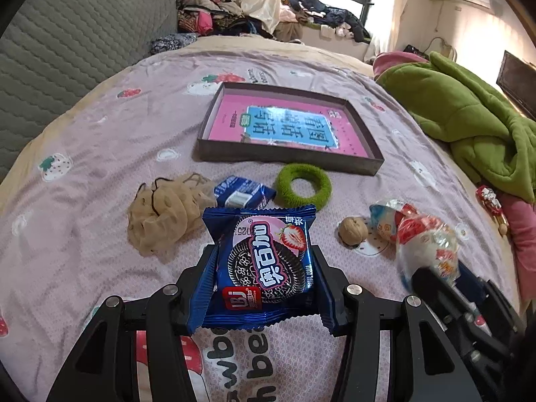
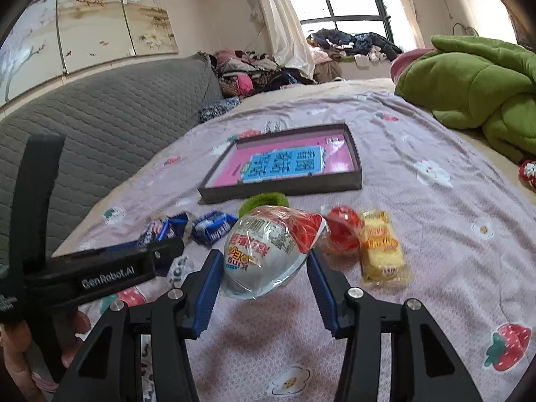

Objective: Organize objects
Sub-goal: 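Carry cookie pack in left tool while right tool carries egg to pink tray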

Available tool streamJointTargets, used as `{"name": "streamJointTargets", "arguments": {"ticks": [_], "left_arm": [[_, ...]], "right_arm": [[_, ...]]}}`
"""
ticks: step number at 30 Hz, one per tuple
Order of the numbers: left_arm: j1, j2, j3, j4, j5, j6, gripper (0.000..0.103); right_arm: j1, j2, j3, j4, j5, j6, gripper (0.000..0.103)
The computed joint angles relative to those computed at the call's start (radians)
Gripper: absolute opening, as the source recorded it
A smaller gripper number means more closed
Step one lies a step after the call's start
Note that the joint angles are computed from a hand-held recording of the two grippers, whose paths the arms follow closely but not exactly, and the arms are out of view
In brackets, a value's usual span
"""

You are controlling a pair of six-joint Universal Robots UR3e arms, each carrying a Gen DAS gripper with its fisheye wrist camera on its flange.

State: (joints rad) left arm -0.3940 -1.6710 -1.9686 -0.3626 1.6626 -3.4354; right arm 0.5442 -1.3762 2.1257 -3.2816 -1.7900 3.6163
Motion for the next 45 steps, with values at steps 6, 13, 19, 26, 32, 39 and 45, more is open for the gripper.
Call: {"name": "streamJointTargets", "arguments": {"ticks": [6,13,19,26,32,39,45], "left_arm": [[0.006,0.021,0.04,-0.023,0.005,0.026,0.055],[0.013,0.007,0.146,-0.074,0.002,0.066,0.055],[0.036,-0.019,0.25,-0.111,0.0,0.108,0.055],[0.077,-0.084,0.436,-0.184,-0.005,0.154,0.055],[0.095,-0.207,0.661,-0.276,-0.028,0.187,0.055],[0.098,-0.37,0.915,-0.357,-0.027,0.211,0.055],[0.102,-0.525,1.094,-0.408,-0.023,0.224,0.055]], "right_arm": [[-0.013,-0.06,-0.039,0.041,-0.014,-0.046,0.052],[-0.054,-0.094,-0.126,0.128,0.01,-0.1,0.052],[-0.08,-0.083,-0.231,0.196,0.025,-0.16,0.052],[-0.124,-0.023,-0.407,0.286,0.045,-0.254,0.052],[-0.167,0.068,-0.604,0.385,0.064,-0.331,0.052],[-0.207,0.185,-0.791,0.458,0.081,-0.363,0.052],[-0.235,0.285,-0.919,0.513,0.098,-0.364,0.052]]}}
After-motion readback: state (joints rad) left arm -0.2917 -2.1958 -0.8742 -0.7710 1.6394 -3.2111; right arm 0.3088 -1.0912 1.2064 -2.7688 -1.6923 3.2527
